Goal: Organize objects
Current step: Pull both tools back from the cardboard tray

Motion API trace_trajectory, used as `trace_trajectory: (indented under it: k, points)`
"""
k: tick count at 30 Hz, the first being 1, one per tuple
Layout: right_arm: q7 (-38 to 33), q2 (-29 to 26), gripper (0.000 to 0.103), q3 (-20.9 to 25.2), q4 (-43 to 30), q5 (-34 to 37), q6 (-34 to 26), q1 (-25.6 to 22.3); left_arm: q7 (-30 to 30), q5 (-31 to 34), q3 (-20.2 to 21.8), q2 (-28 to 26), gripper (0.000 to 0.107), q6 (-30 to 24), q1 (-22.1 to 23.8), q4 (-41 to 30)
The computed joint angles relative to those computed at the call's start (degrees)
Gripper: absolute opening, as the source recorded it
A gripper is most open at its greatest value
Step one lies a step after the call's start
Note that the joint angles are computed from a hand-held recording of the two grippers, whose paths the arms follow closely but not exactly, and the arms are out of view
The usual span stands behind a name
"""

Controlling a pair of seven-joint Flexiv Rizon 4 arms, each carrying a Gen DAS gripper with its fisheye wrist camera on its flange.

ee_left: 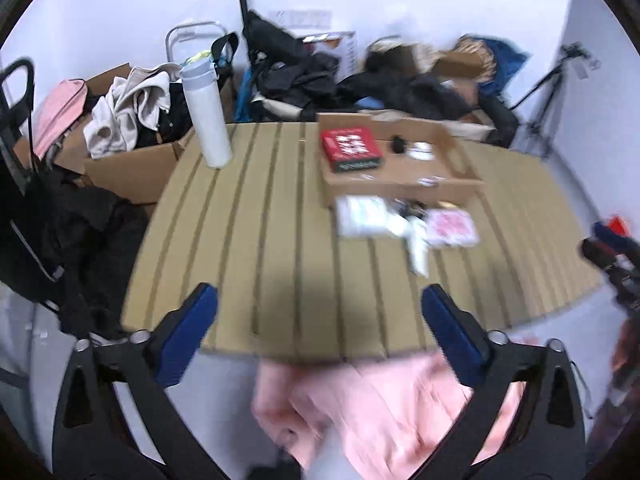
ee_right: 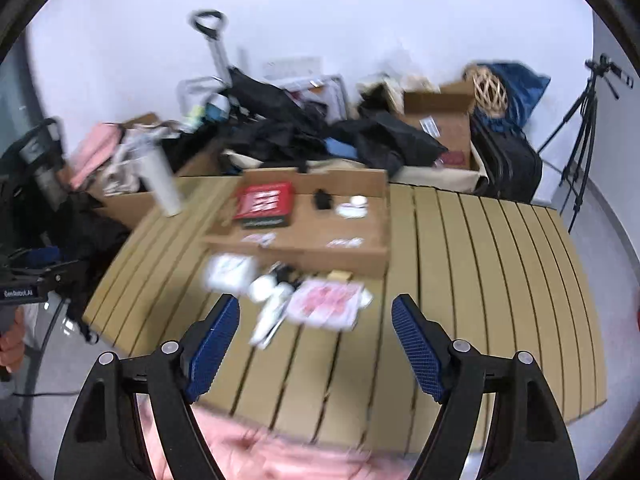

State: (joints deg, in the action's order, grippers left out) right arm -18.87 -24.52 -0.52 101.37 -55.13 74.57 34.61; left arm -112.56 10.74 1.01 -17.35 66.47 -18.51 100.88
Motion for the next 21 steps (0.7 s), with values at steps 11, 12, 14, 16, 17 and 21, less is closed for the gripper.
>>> trace_trajectory:
  k: [11,12,14,16,17,21]
  points:
    - [36.42,8.51,0.082,1.87,17.72,-34.82,6.35,3.01,-21.16,21.03,0.08,9.55,0.103,13.64,-7.24,15.77]
    - [36.38,8.85,0.082,2.56,17.47,-35.17,3.76,3.1,-21.54,21.35,-0.23,9.57,0.103,13.81,-7.1,15.59]
    - [41.77,9.02,0.082,3.39,16.87,-39.76,3.81,1.39,-22.82,22.98,-0.25,9.67,0.103,13.59,-7.11,15.25]
    - [42.67,8.62,0.082,4.71,17.1,-39.02,4.77,-0.45,-24.25,24.69,-0.22,9.41,0.103,12.07,-7.06,14.54]
    - [41.84,7.97,0.082,5.34,17.09,-37.74,5.72,-1.44,-24.62,24.81,-0.34,9.23,0.103,11.86,-6.81,14.66]
    - [42.05,7.09,0.082,7.74,17.6,-37.68,4.18,-4.09,-20.45,19.26,-1.51,7.03,0.103,13.0,-4.5,15.97]
